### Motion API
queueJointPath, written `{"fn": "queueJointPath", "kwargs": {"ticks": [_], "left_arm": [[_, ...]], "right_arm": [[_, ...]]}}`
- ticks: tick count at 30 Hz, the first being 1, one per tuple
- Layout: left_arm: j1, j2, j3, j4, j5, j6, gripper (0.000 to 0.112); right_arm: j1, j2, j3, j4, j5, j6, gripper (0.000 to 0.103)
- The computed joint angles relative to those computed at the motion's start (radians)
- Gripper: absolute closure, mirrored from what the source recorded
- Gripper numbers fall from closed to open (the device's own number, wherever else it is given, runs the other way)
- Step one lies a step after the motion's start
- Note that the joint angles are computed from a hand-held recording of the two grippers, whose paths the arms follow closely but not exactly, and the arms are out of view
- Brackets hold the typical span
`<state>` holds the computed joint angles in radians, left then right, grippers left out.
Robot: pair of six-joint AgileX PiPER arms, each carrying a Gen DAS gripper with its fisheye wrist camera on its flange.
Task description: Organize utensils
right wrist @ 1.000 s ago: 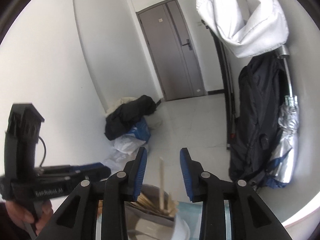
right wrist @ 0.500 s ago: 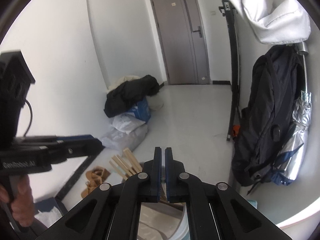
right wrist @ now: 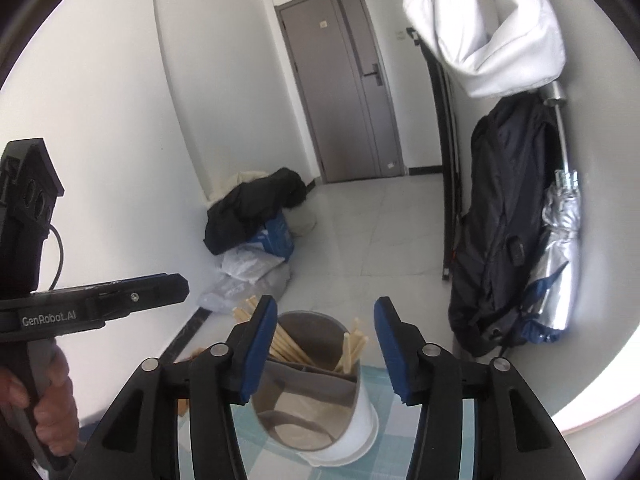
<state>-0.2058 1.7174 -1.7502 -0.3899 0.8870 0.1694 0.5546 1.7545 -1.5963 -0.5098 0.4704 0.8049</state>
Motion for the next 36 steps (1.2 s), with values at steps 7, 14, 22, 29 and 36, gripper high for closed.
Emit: {"fn": "queueJointPath", "kwargs": {"ticks": [7, 14, 22, 29, 36], "left_arm": [[-0.046, -0.14, 0.122, 0.118, -0.101, -0.086, 0.041], [-0.105, -0.315, 0.325, 0.304, -0.266, -0.256, 0.02], [-0.192, -0.428, 0.499, 0.623, -0.349, -0.536, 0.012], [-0.254, -0.511, 0.678, 0.91, -0.417, -0.817, 0.012], [-0.291, -0.528, 0.775, 1.084, -0.444, -1.012, 0.012]], "right_arm": [[0.109, -0.163, 0.166, -0.37, 0.041, 0.348, 0.024], [0.228, -0.274, 0.298, -0.648, 0.134, 0.633, 0.006], [0.361, -0.343, 0.446, -0.871, 0.261, 0.85, 0.0], [0.453, -0.349, 0.557, -0.982, 0.379, 1.004, 0.0], [0.469, -0.35, 0.625, -0.999, 0.39, 1.088, 0.0]]}}
